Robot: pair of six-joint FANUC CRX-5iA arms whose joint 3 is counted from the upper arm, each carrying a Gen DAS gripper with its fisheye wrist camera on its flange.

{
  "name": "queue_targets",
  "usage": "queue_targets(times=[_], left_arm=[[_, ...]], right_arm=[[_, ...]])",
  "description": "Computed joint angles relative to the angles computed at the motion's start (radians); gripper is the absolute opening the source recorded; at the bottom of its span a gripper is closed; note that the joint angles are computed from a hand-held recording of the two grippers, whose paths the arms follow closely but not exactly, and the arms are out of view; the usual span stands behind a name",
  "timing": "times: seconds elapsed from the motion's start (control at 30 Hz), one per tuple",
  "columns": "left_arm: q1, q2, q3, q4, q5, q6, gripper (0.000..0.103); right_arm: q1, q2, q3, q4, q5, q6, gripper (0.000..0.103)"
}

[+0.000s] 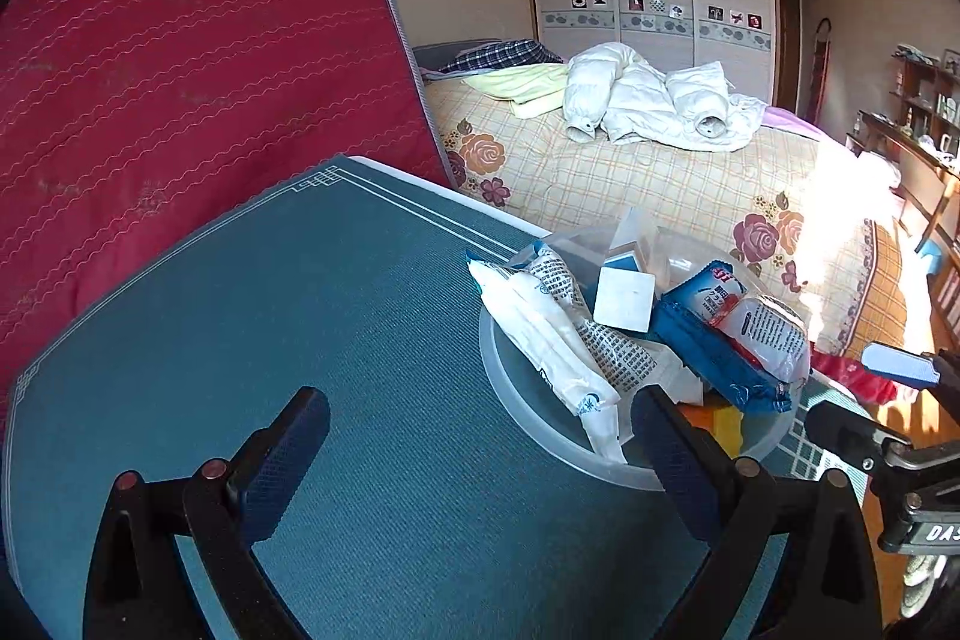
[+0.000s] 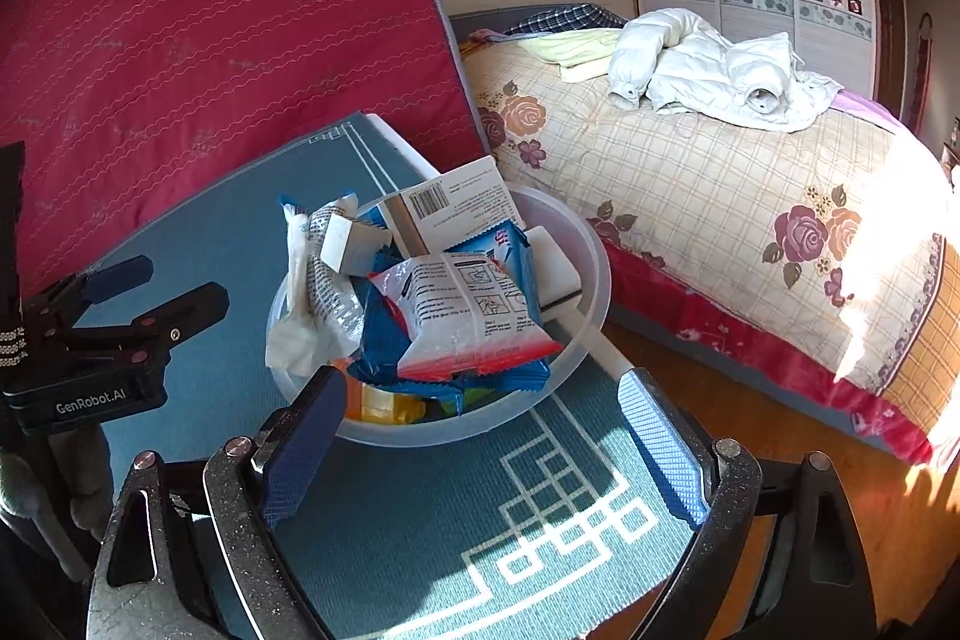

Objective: Organize objects

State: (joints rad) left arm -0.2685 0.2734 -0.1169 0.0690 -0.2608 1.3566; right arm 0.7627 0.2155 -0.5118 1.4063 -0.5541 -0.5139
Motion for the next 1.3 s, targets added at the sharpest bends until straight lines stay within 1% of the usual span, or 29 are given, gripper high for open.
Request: queue_targets(times=[0.1,0.17,0.27,0.3,0.37,0.4,0.53,0.6,0.73,0.93,1.0,1.3], left_arm=[[0.005,-0.015,-0.029,0.006,0.021,-0.001,0.102],[0.009,-0.021,-0.038,0.006,0.019,-0.002,0.102],[0.013,-0.034,-0.064,0.049,0.034,-0.046,0.102],[0.013,-0.035,-0.066,0.056,0.035,-0.051,0.102],[0.014,-0.042,-0.089,0.112,0.051,-0.104,0.102],[0.014,-0.042,-0.090,0.114,0.051,-0.105,0.102],[0.007,-0.037,-0.074,0.068,0.027,-0.064,0.103],[0.000,-0.033,-0.054,0.010,0.003,-0.013,0.103],[-0.006,-0.027,-0.033,-0.059,-0.030,0.055,0.103],[-0.009,-0.032,-0.024,-0.124,-0.037,0.123,0.103],[-0.012,-0.029,-0.012,-0.153,-0.049,0.150,0.103],[-0.018,-0.027,-0.008,-0.166,-0.063,0.152,0.103]], right_arm=[[0.036,0.019,0.024,-0.068,-0.027,0.059,0.093],[0.055,0.027,0.037,-0.118,-0.051,0.090,0.093],[0.071,0.025,0.036,-0.166,-0.078,0.089,0.093],[0.073,0.022,0.032,-0.174,-0.077,0.082,0.093],[0.073,0.016,0.026,-0.185,-0.063,0.077,0.093],[0.075,0.016,0.028,-0.196,-0.057,0.089,0.093],[0.095,0.029,0.055,-0.274,-0.049,0.207,0.093],[0.110,0.041,0.073,-0.304,-0.064,0.249,0.095],[0.127,0.062,0.097,-0.320,-0.101,0.278,0.096],[0.140,0.079,0.118,-0.329,-0.141,0.298,0.096],[0.145,0.085,0.126,-0.326,-0.157,0.306,0.096],[0.151,0.107,0.153,-0.334,-0.190,0.337,0.096]])
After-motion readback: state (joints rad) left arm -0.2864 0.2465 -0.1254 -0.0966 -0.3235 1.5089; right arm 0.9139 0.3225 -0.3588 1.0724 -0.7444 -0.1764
